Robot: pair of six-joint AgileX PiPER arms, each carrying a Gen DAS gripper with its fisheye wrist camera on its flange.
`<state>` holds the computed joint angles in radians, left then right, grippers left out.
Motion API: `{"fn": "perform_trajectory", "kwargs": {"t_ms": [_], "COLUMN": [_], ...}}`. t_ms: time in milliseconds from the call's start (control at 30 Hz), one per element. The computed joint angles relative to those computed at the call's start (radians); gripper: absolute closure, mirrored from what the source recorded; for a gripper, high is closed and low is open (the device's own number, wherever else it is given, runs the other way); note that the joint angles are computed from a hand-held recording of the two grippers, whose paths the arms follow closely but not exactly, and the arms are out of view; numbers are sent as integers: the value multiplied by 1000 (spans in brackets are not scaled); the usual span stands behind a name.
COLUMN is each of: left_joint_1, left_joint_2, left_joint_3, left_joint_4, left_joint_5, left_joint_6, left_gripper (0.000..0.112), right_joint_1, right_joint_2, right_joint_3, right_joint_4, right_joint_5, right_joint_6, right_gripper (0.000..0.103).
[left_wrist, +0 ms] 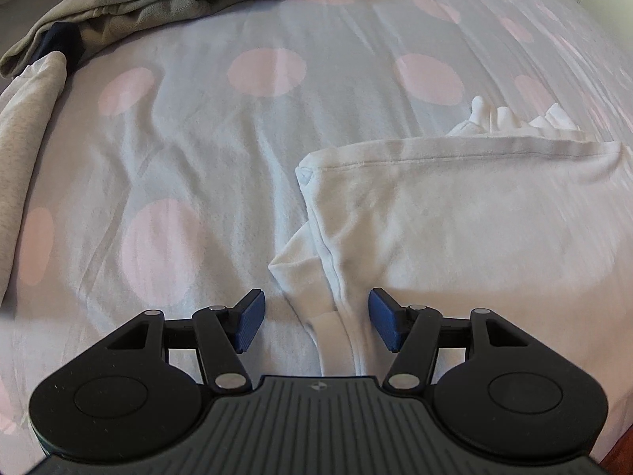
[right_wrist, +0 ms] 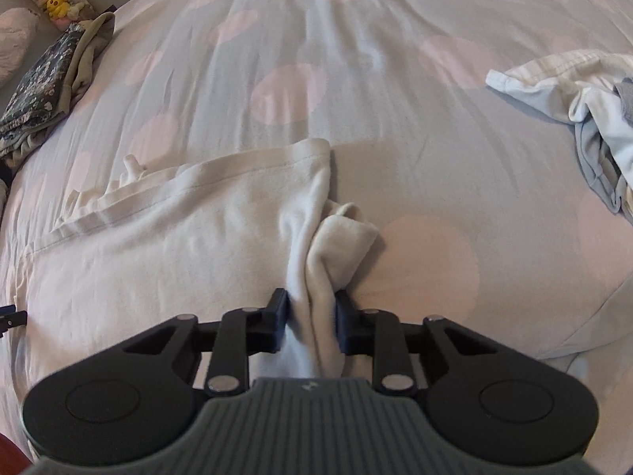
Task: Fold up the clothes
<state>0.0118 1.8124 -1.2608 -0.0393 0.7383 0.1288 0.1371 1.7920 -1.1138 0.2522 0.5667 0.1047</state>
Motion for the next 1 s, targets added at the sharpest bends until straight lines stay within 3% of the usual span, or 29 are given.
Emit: {"fn": "perform_trajectory", "kwargs": {"t_ms": [100, 333, 533, 733, 1000], "left_joint_1": [-19, -21, -11, 58, 112], "left_joint_2": [-18, -44, -80, -124, -147], "left_joint_3": [34, 76, 115, 159, 191], "left_joint_4": [29, 25, 22, -96, -226], "left_joint_5": [-36, -78, -124, -158, -177], "left_joint_6": [-17, -16, -10, 95, 238], "left_gripper": [55, 55, 55, 57, 61], "right_joint_1": [43, 94, 221, 372, 535], "right_joint_2": [-4, -76, -54, 111, 459], "right_joint_3": [-52, -189, -428, -774, -1271], "right_joint_4": [-116, -123, -72, -58, -74], "right_joint_5": [60, 252, 419, 518, 634], "right_joint_6": [96, 171, 244, 341, 449], "right_gripper": [83, 85, 85, 86, 86]}}
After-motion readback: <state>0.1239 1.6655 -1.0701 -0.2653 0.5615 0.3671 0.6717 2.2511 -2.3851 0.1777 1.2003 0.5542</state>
